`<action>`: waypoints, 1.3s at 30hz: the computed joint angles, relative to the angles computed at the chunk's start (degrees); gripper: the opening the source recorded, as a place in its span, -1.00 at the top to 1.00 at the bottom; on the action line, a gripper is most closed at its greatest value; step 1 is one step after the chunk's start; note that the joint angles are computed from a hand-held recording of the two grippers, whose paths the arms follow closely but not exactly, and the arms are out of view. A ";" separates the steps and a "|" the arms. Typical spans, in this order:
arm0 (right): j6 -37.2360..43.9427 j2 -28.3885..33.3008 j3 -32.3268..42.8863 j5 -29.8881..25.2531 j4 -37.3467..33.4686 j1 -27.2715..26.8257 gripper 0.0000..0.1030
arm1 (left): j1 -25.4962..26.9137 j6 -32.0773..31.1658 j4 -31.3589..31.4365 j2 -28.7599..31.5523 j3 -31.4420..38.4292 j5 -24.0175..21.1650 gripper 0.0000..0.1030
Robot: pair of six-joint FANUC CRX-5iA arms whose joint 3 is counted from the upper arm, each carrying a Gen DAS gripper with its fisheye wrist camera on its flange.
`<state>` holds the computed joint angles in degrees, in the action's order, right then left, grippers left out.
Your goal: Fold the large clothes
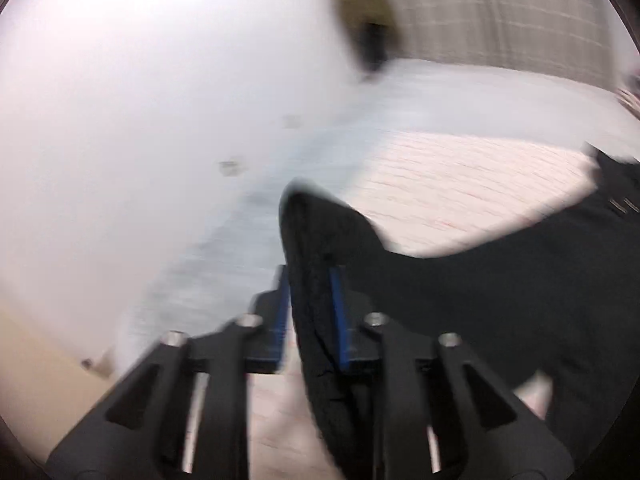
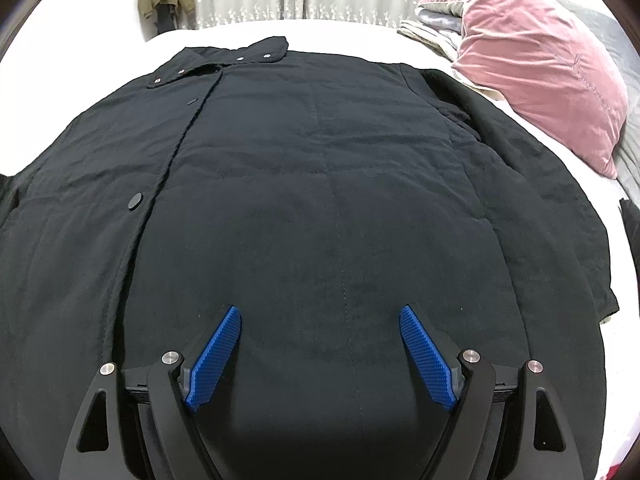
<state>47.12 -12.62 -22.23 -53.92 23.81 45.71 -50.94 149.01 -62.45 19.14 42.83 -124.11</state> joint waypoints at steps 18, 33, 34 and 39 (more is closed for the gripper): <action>-4.01 0.96 -1.79 2.86 4.72 0.43 -0.64 | 8.79 54.34 31.34 -27.59 -47.48 39.87 -0.43; -4.86 0.47 -1.76 2.57 3.42 -0.42 -0.64 | 6.02 55.38 31.56 -16.57 -38.16 13.25 0.86; -4.33 0.41 -1.63 2.52 3.05 -0.60 -0.64 | 4.92 55.70 31.29 -16.69 -37.73 13.26 0.56; -3.14 0.17 -2.23 3.07 4.47 -1.15 -0.64 | -1.06 47.50 25.24 -11.19 -27.05 9.00 -0.35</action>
